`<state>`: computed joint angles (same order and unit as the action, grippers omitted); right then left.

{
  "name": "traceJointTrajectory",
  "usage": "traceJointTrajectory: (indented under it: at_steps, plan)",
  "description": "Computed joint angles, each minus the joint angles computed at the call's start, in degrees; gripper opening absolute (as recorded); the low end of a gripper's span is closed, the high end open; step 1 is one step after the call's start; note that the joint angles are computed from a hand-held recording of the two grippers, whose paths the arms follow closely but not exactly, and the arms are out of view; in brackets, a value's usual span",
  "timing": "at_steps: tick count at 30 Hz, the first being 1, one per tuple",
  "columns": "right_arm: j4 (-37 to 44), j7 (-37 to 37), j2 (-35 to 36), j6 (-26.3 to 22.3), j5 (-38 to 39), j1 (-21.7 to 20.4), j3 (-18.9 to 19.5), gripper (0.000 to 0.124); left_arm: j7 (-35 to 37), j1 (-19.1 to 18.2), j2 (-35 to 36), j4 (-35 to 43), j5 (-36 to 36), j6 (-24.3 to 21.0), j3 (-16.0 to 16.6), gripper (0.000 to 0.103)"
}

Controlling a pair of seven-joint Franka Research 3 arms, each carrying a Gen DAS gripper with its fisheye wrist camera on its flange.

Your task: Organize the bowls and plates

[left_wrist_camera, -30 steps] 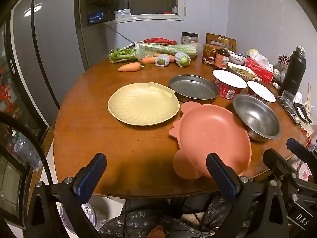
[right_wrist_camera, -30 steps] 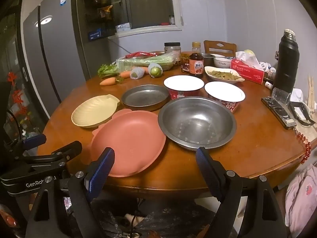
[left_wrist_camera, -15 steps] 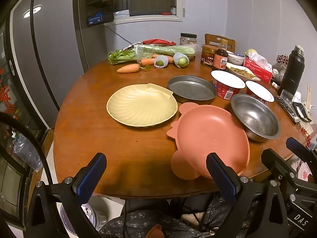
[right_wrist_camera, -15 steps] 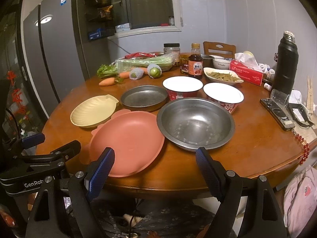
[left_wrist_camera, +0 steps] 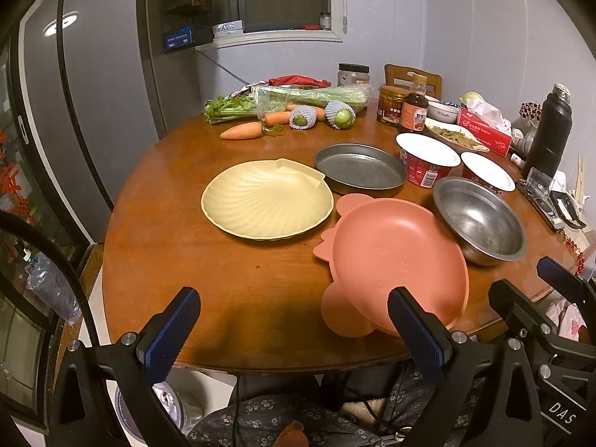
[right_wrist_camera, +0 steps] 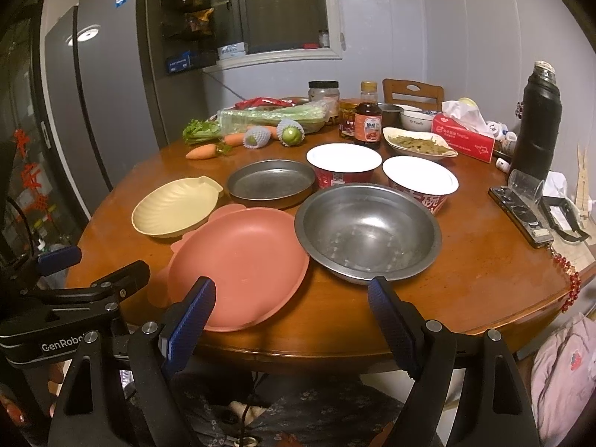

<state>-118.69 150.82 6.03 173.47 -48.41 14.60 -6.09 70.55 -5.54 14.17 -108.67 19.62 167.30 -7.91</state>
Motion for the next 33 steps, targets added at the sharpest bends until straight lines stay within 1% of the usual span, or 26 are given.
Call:
traceJointTrajectory:
  at_steps: [12, 22, 24, 27, 30, 33]
  plan:
    - [0.03, -0.39, 0.00, 0.03, -0.06, 0.05, 0.15, 0.085, 0.15, 0.21, -0.24, -0.35, -0.08, 0.41, -0.14, 0.101]
    - [0.73, -0.02, 0.40, 0.32, -0.90, 0.25, -0.03, 0.085, -0.71, 0.11, 0.03, 0.13, 0.35, 0.52, 0.37, 0.101]
    - [1.11, -1.62, 0.81, 0.58, 0.76, 0.14, 0.25, 0.085, 0.24, 0.74, 0.37, 0.46, -0.57, 0.52, -0.16, 0.101]
    - [1.84, -6.17, 1.81, 1.74, 6.01, -0.11, 0.68, 0.085, 1.10, 1.27, 0.96, 1.14, -1.57, 0.32, -0.42, 0.101]
    - [3.47, -8.17, 3.01, 1.83, 7.93, 1.50, -0.85, 0.085, 0.99, 1.53, 1.64, 2.19, -2.03, -0.29, -0.03, 0.101]
    - [4.79, -13.63, 4.36, 2.29, 13.87, 1.37, -0.27, 0.085, 1.61, 2.37, 2.29, 3.21, -3.24, -0.49, -0.21, 0.101]
